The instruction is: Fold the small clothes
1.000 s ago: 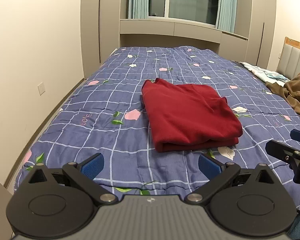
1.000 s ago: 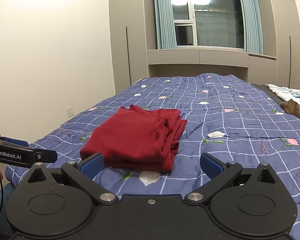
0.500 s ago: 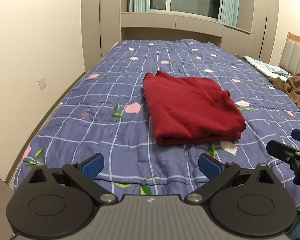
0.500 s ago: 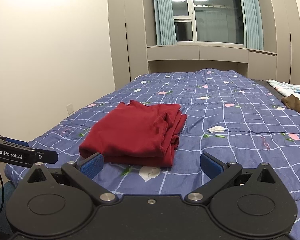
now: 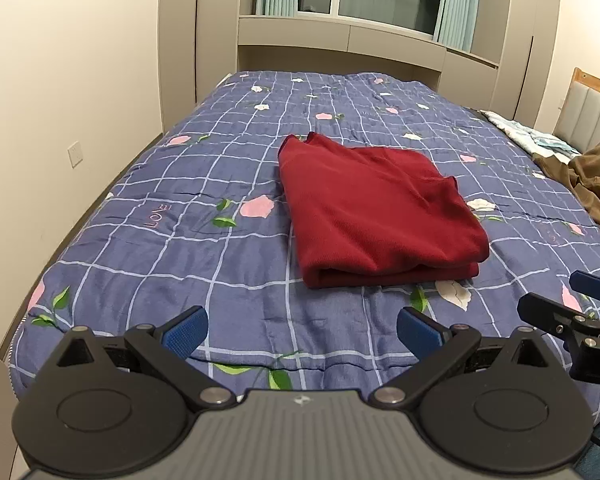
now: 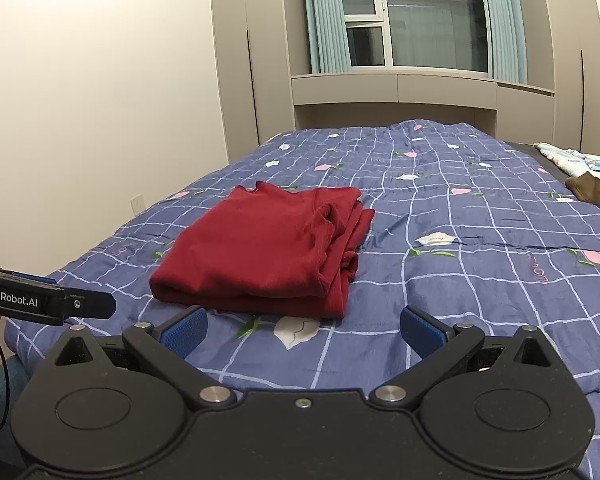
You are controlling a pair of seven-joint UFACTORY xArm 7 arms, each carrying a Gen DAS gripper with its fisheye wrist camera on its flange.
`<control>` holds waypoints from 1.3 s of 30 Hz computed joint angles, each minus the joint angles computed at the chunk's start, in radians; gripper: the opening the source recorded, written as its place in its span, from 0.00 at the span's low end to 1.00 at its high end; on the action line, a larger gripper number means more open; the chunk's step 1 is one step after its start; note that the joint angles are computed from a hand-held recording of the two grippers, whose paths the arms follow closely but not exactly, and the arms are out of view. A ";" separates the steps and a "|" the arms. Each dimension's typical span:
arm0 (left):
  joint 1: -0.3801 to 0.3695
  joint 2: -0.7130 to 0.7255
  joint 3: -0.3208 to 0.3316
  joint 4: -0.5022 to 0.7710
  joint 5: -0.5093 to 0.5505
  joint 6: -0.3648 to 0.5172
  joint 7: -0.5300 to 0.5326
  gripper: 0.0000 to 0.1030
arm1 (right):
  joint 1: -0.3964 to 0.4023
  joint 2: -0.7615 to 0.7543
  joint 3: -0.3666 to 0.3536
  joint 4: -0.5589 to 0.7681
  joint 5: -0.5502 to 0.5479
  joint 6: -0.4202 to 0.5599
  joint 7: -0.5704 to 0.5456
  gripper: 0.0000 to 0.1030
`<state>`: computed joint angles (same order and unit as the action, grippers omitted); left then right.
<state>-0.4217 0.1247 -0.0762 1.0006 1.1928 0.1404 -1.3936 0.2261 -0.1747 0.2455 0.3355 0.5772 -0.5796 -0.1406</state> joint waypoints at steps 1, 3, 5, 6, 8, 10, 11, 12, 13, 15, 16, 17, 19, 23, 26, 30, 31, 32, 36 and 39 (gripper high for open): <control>0.001 0.003 -0.002 0.001 -0.009 0.001 0.009 0.99 | 0.000 0.003 -0.001 0.002 -0.002 0.001 0.000 0.99; 0.000 0.007 -0.002 0.004 -0.022 0.000 0.023 0.99 | 0.000 0.009 -0.003 0.005 -0.004 0.003 0.000 0.99; -0.002 0.011 0.000 0.006 -0.031 0.000 0.033 0.99 | 0.000 0.011 -0.007 0.007 -0.008 0.008 0.003 0.99; -0.004 0.013 0.002 0.007 -0.035 0.000 0.038 0.99 | 0.000 0.012 -0.010 0.007 -0.011 0.009 0.006 0.99; -0.007 0.015 0.004 0.008 -0.048 -0.002 0.051 0.99 | 0.000 0.015 -0.012 0.009 -0.014 0.011 0.008 0.99; -0.010 0.017 0.006 0.009 -0.059 -0.002 0.062 0.99 | 0.000 0.015 -0.014 0.008 -0.017 0.012 0.011 0.99; -0.013 0.018 0.008 0.009 -0.061 -0.001 0.065 0.99 | 0.000 0.017 -0.014 0.009 -0.017 0.013 0.012 0.99; -0.016 0.018 0.009 0.010 -0.063 0.002 0.067 0.99 | 0.000 0.018 -0.015 0.009 -0.019 0.013 0.014 0.99; -0.017 0.019 0.010 0.011 -0.067 0.004 0.072 0.99 | 0.000 0.019 -0.016 0.009 -0.021 0.014 0.016 0.99; -0.019 0.019 0.012 0.011 -0.073 0.003 0.077 0.99 | 0.000 0.018 -0.017 0.008 -0.022 0.015 0.017 0.99; -0.021 0.019 0.013 0.011 -0.073 0.003 0.078 0.99 | -0.001 0.018 -0.016 0.008 -0.022 0.015 0.017 0.99; -0.021 0.020 0.013 0.011 -0.077 0.003 0.083 0.99 | -0.001 0.018 -0.016 0.008 -0.022 0.015 0.017 0.99; -0.023 0.020 0.015 0.011 -0.078 0.003 0.084 0.99 | -0.001 0.018 -0.016 0.008 -0.023 0.016 0.018 0.99; -0.026 0.021 0.016 0.012 -0.079 0.006 0.086 0.99 | -0.002 0.017 -0.018 0.007 -0.028 0.015 0.022 0.99; -0.026 0.021 0.018 0.013 -0.079 0.005 0.087 0.99 | -0.003 0.018 -0.016 0.008 -0.025 0.016 0.020 0.99; -0.027 0.021 0.018 0.013 -0.082 0.006 0.089 0.99 | -0.003 0.017 -0.017 0.008 -0.028 0.017 0.022 0.99; -0.027 0.021 0.017 0.013 -0.083 0.005 0.091 0.99 | -0.003 0.018 -0.016 0.008 -0.027 0.016 0.021 0.99; -0.028 0.021 0.017 0.013 -0.084 0.006 0.091 0.99 | -0.003 0.018 -0.016 0.008 -0.027 0.016 0.021 0.99; -0.029 0.022 0.018 0.014 -0.087 0.005 0.094 0.99 | -0.004 0.016 -0.017 0.008 -0.030 0.019 0.023 0.99; -0.029 0.024 0.018 0.014 -0.094 0.004 0.102 0.99 | -0.004 0.017 -0.019 0.007 -0.035 0.019 0.026 0.99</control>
<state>-0.4505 0.1485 -0.0587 1.0150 1.0991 0.1446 -1.2916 0.2220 -0.1576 0.2265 0.3429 0.5427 -0.5601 -0.1141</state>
